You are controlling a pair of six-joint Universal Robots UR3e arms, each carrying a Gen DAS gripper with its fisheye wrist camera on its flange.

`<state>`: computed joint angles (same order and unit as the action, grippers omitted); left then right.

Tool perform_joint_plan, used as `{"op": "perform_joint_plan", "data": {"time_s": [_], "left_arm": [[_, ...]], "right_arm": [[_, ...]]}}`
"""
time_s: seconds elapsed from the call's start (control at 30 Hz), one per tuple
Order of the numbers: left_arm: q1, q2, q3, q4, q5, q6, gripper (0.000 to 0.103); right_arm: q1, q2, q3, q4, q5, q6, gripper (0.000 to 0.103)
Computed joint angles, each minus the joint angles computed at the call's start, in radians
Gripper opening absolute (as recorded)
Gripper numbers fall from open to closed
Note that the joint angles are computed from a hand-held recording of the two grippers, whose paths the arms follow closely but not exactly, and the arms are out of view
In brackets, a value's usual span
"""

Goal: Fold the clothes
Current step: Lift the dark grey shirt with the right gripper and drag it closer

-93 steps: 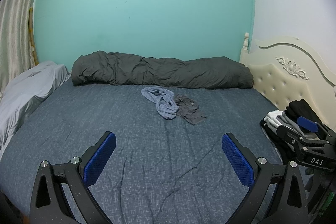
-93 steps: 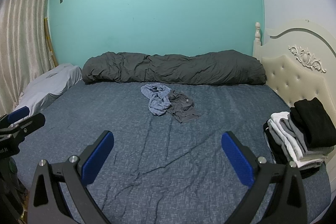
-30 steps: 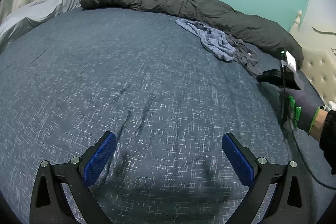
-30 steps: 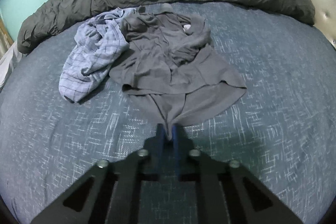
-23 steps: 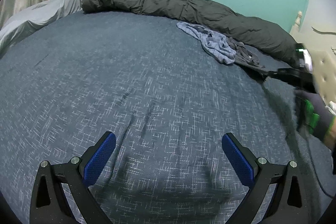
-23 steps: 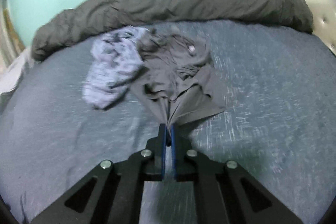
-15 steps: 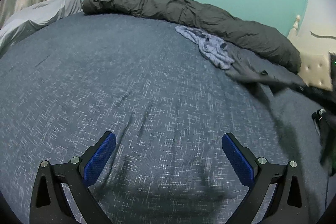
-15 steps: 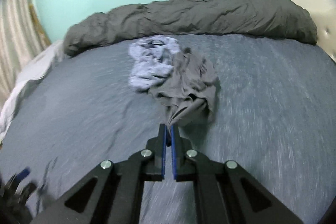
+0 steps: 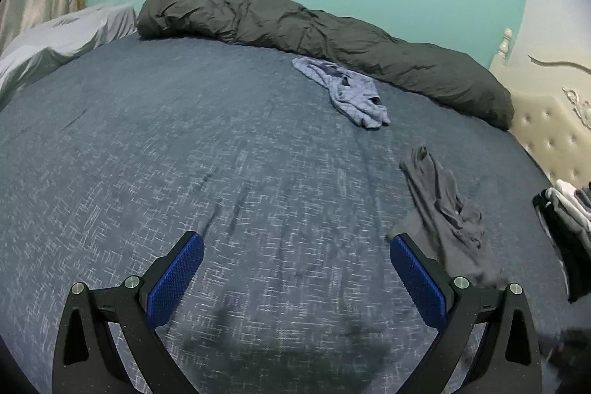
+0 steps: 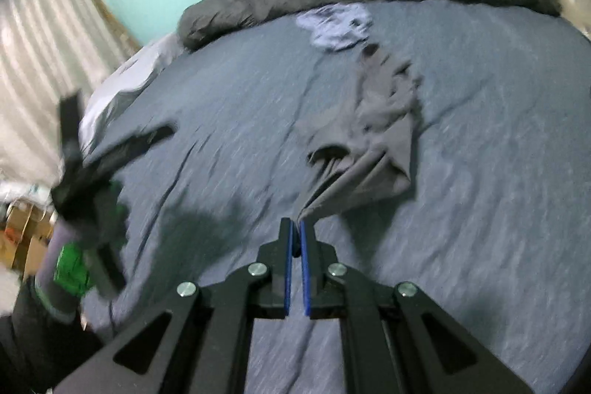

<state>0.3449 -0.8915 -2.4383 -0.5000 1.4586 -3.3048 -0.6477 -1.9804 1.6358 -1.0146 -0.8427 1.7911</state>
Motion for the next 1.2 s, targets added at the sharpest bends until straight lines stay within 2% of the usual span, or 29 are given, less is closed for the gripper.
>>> {"op": "perform_joint_plan", "data": {"time_s": [0.03, 0.13, 0.27, 0.33, 0.4, 0.57, 0.6, 0.63, 0.7, 0.8, 0.87, 0.9, 0.93, 1.07, 1.2], "left_arm": [[-0.020, -0.013, 0.004, 0.010, 0.015, -0.006, 0.103], [-0.060, -0.052, 0.008, 0.037, 0.039, -0.018, 0.103], [-0.101, -0.103, 0.017, 0.062, 0.056, -0.044, 0.103], [-0.127, -0.132, 0.024, 0.078, 0.064, -0.057, 0.103], [-0.150, -0.158, 0.028, 0.096, 0.084, -0.063, 0.103], [-0.190, -0.214, 0.033, 0.123, 0.116, -0.076, 0.103], [-0.200, -0.225, 0.036, 0.129, 0.125, -0.077, 0.103], [-0.207, -0.233, 0.038, 0.135, 0.132, -0.076, 0.103], [-0.225, -0.257, 0.043, 0.148, 0.148, -0.078, 0.103], [-0.240, -0.289, 0.048, 0.162, 0.154, -0.079, 0.103], [-0.256, -0.319, 0.054, 0.176, 0.164, -0.083, 0.103], [-0.266, -0.334, 0.059, 0.181, 0.169, -0.086, 0.103], [-0.275, -0.344, 0.062, 0.186, 0.173, -0.089, 0.103], [-0.309, -0.374, 0.073, 0.197, 0.192, -0.101, 0.103], [-0.343, -0.416, 0.094, 0.206, 0.207, -0.120, 0.103]], "right_arm": [[-0.004, -0.012, 0.003, 0.030, -0.020, -0.024, 0.004], [0.005, -0.016, 0.008, -0.018, -0.047, 0.014, 0.007], [-0.010, 0.038, -0.015, -0.129, 0.028, 0.110, 0.008], [0.038, 0.074, 0.021, -0.320, 0.037, 0.237, 0.017], [0.096, 0.125, 0.069, -0.520, 0.036, 0.354, 0.017], [0.210, 0.251, 0.143, -0.824, 0.012, 0.564, 0.018], [0.237, 0.273, 0.155, -0.880, 0.007, 0.604, 0.023], [0.265, 0.295, 0.162, -0.933, -0.001, 0.642, 0.035], [0.320, 0.341, 0.170, -1.032, -0.024, 0.706, 0.042], [0.392, 0.418, 0.163, -1.150, -0.066, 0.767, 0.042], [0.407, 0.461, 0.156, -1.187, -0.088, 0.787, 0.025], [0.394, 0.464, 0.163, -1.187, -0.084, 0.780, 0.011], [0.374, 0.463, 0.171, -1.183, -0.076, 0.767, 0.008], [0.246, 0.377, 0.219, -1.116, -0.006, 0.690, 0.005], [0.055, 0.290, 0.213, -0.948, 0.069, 0.615, 0.005]]}}
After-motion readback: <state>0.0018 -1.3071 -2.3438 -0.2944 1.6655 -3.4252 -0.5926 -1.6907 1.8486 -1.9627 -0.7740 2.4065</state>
